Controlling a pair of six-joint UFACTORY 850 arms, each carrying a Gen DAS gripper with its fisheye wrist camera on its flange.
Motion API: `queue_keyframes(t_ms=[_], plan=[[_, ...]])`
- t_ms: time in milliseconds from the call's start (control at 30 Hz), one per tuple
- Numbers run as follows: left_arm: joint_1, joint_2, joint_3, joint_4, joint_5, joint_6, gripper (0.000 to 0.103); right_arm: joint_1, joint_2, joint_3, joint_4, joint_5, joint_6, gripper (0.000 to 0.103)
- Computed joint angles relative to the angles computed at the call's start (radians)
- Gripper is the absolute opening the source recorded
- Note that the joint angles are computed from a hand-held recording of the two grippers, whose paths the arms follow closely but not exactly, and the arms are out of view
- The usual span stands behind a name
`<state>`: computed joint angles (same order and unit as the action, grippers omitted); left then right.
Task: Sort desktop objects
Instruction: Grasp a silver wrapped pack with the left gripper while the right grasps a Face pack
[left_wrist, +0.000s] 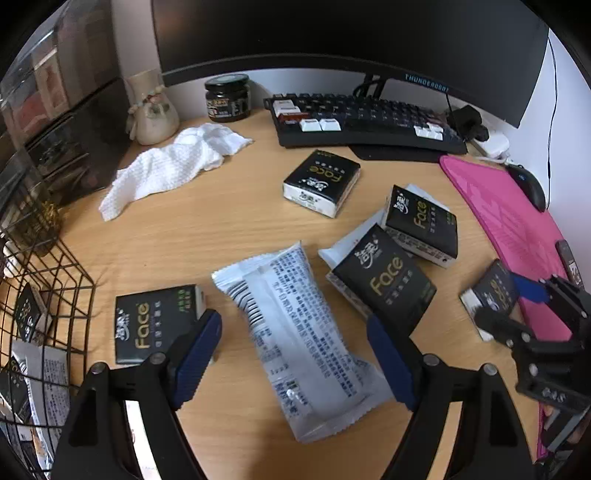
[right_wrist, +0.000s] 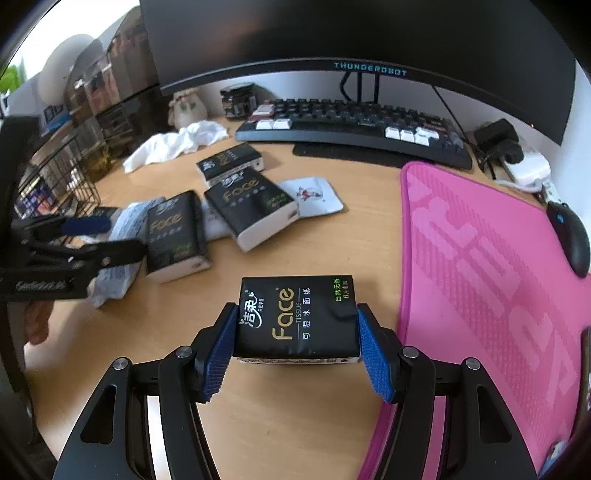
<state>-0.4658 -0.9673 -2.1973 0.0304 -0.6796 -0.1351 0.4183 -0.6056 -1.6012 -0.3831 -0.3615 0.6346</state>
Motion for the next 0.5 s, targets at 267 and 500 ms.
queue_keyframes(t_ms=[267,500], plan=[[-0.018,0.030,0.057,0.120,-0.002,-0.076,0.047,0.014,0.034,0.048,-0.002,0.012,0.025,0.062],[-0.018,0.154,0.251,0.081,0.042,-0.033,0.047,0.044,0.072,0.108,-0.088,0.018,0.114,0.063]])
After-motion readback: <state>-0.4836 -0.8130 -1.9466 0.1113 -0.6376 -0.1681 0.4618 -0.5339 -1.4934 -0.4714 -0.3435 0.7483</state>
